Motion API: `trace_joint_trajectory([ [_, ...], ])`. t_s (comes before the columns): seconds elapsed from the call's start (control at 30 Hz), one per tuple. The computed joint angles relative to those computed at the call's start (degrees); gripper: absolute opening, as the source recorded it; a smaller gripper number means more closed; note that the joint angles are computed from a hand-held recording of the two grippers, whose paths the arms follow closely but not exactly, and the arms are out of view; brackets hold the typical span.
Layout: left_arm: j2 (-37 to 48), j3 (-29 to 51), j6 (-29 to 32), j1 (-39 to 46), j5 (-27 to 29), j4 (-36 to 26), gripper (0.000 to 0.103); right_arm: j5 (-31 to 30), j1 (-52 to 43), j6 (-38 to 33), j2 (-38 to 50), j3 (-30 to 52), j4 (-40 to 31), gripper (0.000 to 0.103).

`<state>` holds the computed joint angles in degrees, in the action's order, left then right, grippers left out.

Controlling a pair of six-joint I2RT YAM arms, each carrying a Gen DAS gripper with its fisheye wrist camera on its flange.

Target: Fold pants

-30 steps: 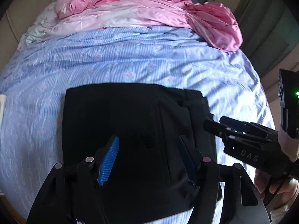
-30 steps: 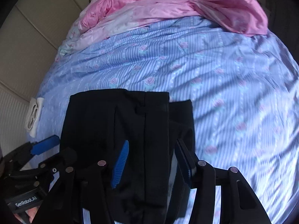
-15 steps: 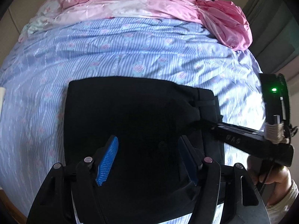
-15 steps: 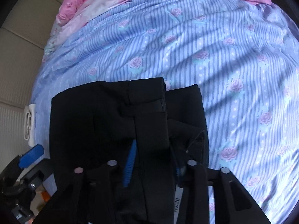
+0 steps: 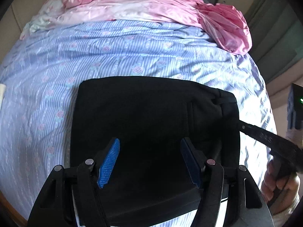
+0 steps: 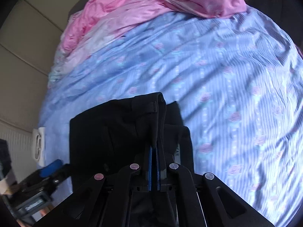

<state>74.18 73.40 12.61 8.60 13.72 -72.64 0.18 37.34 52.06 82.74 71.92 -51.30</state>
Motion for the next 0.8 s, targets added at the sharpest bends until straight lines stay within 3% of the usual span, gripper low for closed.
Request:
trace_joint_trajectory([
  [0.4, -1.7, -4.2, 0.7, 0.1, -2.4, 0.3, 0.066, 0.1, -4.3, -3.1, 5.3, -2.9, 1.2, 0.007],
  [0.5, -2.2, -4.1, 1.3, 1.2, -2.2, 0.1, 0.066, 0.4, -4.5, -1.9, 2.7, -3.6, 0.0, 0.028],
  [0.57, -2.7, -4.3, 1.5, 1.8, -2.4, 0.3, 0.071, 1.8, -3.7, -1.6, -0.8, -4.9, -0.7, 0.056],
  [0.67, -3.7, -5.0, 2.0, 3.1, -2.7, 0.3, 0.072, 1.2, -2.1, -1.3, -6.5, -8.3, 0.2, 0.067],
  [0.8, -6.0, -7.1, 3.7, 4.5, -2.9, -0.4, 0.073, -1.1, 0.5, 1.6, -11.2, -13.4, 0.7, 0.071],
])
